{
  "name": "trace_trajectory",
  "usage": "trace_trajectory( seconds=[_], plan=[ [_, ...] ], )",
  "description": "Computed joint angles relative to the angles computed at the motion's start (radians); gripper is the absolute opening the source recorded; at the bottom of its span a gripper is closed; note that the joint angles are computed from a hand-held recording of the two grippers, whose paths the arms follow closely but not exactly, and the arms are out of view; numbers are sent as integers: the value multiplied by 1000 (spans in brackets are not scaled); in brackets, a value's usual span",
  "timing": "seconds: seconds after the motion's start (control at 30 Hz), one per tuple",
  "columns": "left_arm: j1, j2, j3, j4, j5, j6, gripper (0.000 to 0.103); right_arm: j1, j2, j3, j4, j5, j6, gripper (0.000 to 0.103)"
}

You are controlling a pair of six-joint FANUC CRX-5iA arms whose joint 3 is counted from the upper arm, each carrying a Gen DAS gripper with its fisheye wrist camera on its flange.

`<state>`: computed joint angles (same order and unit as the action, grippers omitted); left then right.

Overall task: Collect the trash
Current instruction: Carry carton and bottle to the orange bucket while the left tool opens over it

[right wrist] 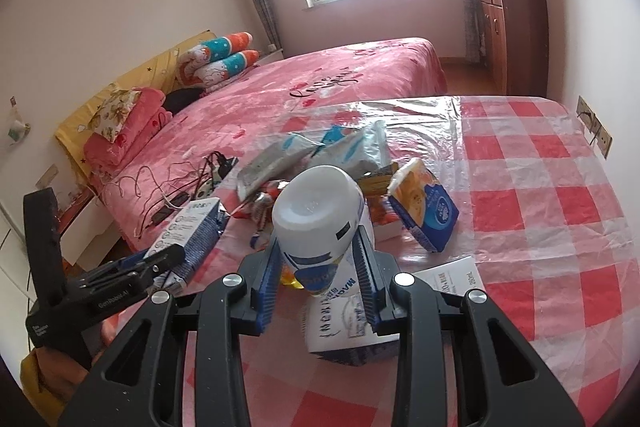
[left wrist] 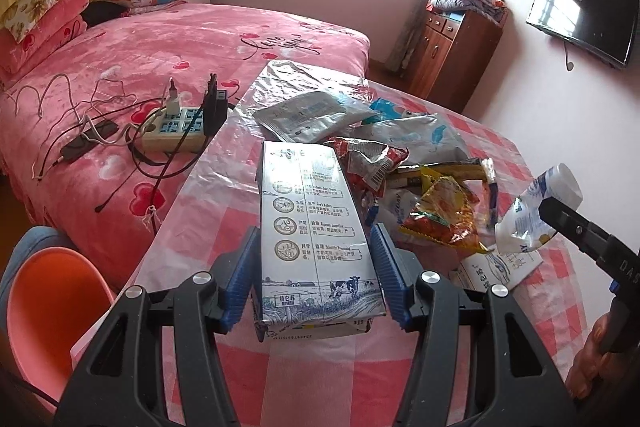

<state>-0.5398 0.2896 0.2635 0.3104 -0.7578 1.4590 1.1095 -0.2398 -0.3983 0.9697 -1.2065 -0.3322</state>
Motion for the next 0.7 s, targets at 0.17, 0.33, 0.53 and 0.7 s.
trace_trajectory(
  seconds=[0.17,0.33,0.53,0.7],
  plan=[
    [19,-46,-60,29,28,-21,57,0,19,29,8,48,10,36],
    [60,-128,-147,43,67,-33,57,-35,58,74,-3,204,53,36],
    [141,-234,-237,-28,85,32,57,-96,167,182,-94,502,181,36],
    [221,-286,-273,-172,45,144,57,-123,307,366,-321,655,433,36]
  ],
)
